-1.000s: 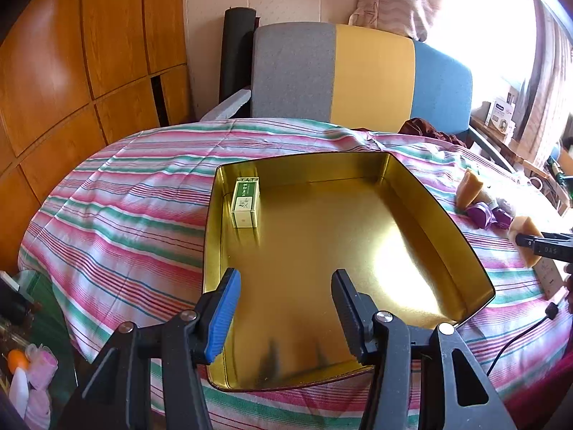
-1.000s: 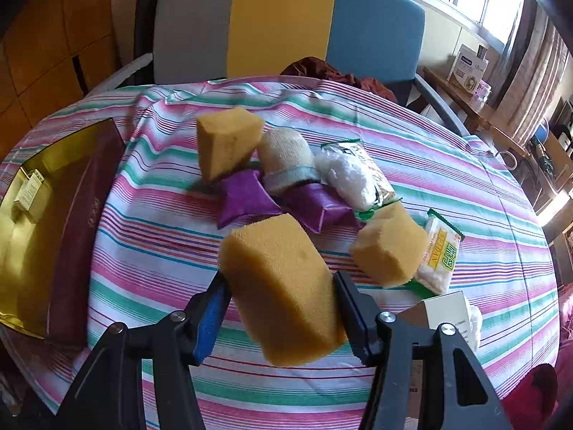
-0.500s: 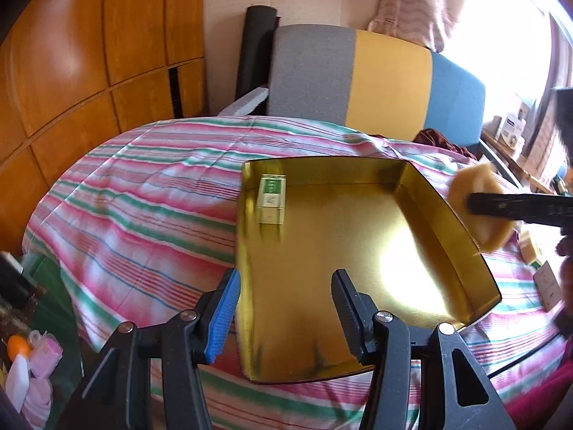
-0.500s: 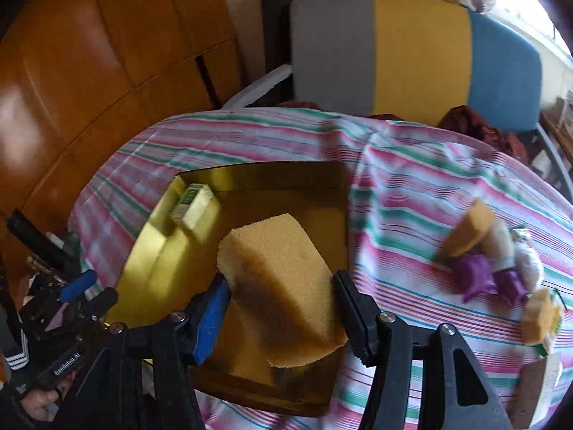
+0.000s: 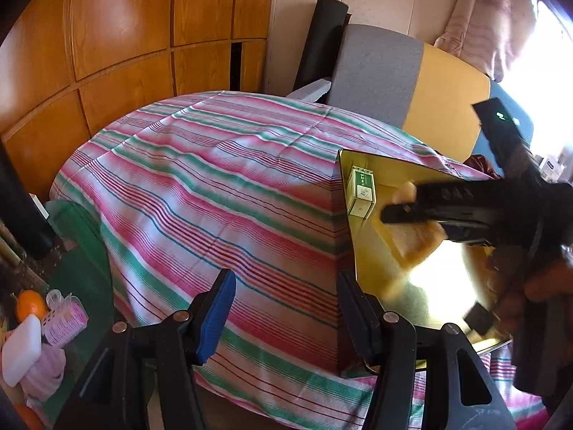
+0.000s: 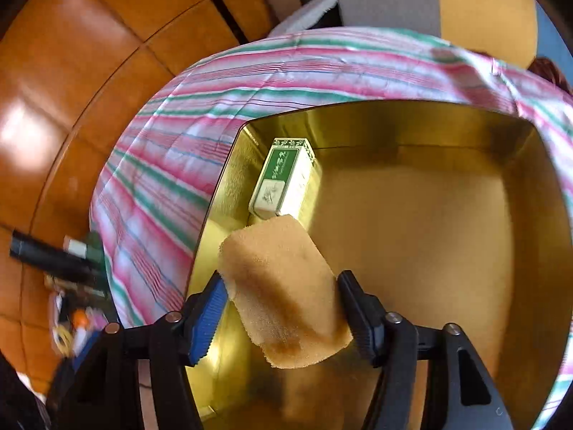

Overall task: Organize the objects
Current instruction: 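Carry the yellow sponge with the right gripper into the tray and release it, then return the left gripper to the items and grasp a second yellow sponge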

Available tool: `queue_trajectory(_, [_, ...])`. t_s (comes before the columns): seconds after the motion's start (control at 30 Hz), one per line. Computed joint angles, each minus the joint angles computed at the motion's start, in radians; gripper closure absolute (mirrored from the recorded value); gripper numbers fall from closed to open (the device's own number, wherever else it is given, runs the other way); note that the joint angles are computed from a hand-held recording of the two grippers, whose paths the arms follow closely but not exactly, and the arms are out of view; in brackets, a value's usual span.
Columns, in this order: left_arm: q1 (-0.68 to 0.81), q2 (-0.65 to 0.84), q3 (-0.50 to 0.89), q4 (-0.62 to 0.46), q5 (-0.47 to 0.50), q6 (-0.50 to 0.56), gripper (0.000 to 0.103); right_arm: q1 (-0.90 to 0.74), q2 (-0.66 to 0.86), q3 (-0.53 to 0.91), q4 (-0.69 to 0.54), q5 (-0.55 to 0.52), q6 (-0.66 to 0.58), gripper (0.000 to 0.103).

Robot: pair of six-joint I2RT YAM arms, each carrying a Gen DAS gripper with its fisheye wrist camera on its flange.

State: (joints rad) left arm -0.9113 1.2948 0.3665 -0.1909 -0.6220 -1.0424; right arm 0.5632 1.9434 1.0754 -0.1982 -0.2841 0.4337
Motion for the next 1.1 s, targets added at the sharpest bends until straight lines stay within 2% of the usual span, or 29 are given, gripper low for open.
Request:
queue_trajectory(0.1, [0.001, 0.007, -0.008, 0.016, 0.009, 0.003, 0.043, -0.013, -0.007, -0.015, 0.048, -0.051, 0.035, 0.021])
queue_trajectory(0.2, [-0.002, 0.009, -0.006, 0.014, 0.006, -0.003, 0.042, -0.024, -0.059, -0.069, 0.097, -0.084, 0.034, 0.018])
queue_trajectory(0.3, [-0.004, 0.009, 0.002, 0.005, 0.005, -0.006, 0.041, -0.048, -0.103, -0.113, 0.142, -0.170, 0.043, 0.017])
queue_trajectory(0.53, [-0.044, 0.002, 0.023, -0.024, -0.034, -0.011, 0.037, -0.048, -0.282, -0.252, 0.113, -0.029, -0.065, 0.016])
queue_trajectory(0.7, [-0.072, 0.036, 0.049, -0.007, -0.034, 0.005, 0.037, -0.097, -0.418, -0.381, 0.103, 0.023, -0.120, 0.016])
queue_trajectory(0.9, [-0.096, 0.111, 0.115, 0.004, -0.028, 0.036, 0.037, -0.257, -0.605, -0.528, 0.053, 0.002, -0.227, 0.016])
queue_trajectory(1.1, [-0.117, 0.193, 0.213, 0.001, -0.023, 0.096, 0.037, -0.578, -0.722, -0.575, -0.062, -0.088, -0.396, 0.016])
